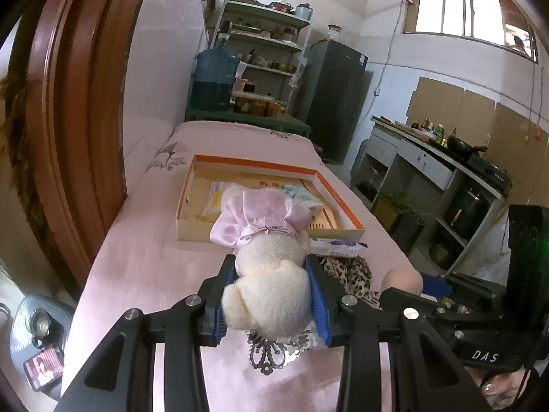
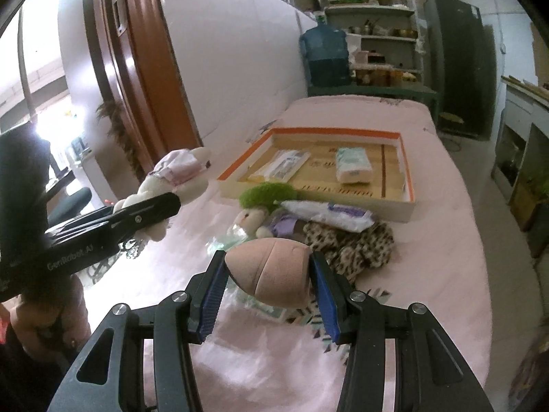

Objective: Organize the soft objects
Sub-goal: 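Carry the plush bunny and beige sponge over the box lid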

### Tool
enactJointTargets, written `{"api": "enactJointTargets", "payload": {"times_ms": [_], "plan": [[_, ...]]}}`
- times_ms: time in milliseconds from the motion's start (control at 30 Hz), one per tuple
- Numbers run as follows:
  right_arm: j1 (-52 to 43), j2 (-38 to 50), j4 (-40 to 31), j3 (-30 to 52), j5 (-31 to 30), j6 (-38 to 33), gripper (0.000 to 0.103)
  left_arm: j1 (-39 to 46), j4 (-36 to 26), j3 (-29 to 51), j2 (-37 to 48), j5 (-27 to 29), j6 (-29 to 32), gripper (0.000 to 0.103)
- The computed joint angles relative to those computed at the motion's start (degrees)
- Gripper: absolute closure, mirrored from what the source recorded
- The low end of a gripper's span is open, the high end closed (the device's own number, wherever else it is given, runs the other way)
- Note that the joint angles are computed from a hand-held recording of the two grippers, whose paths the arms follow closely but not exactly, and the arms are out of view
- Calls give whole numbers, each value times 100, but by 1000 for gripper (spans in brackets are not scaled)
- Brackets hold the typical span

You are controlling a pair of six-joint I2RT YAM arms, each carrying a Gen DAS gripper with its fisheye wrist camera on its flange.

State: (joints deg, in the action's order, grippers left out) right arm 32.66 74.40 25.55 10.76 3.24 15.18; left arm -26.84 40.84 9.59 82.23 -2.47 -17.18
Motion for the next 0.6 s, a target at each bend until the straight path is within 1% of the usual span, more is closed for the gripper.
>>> {"api": "enactJointTargets", "payload": {"times_ms": [300,600], "plan": [[-426,-183,-146,146,-175,-236,53,-21,-182,408,126,-12,169,63],[-756,-78,-156,381,-331,-464,53,-26,-351,925,393,17,380,63]]}}
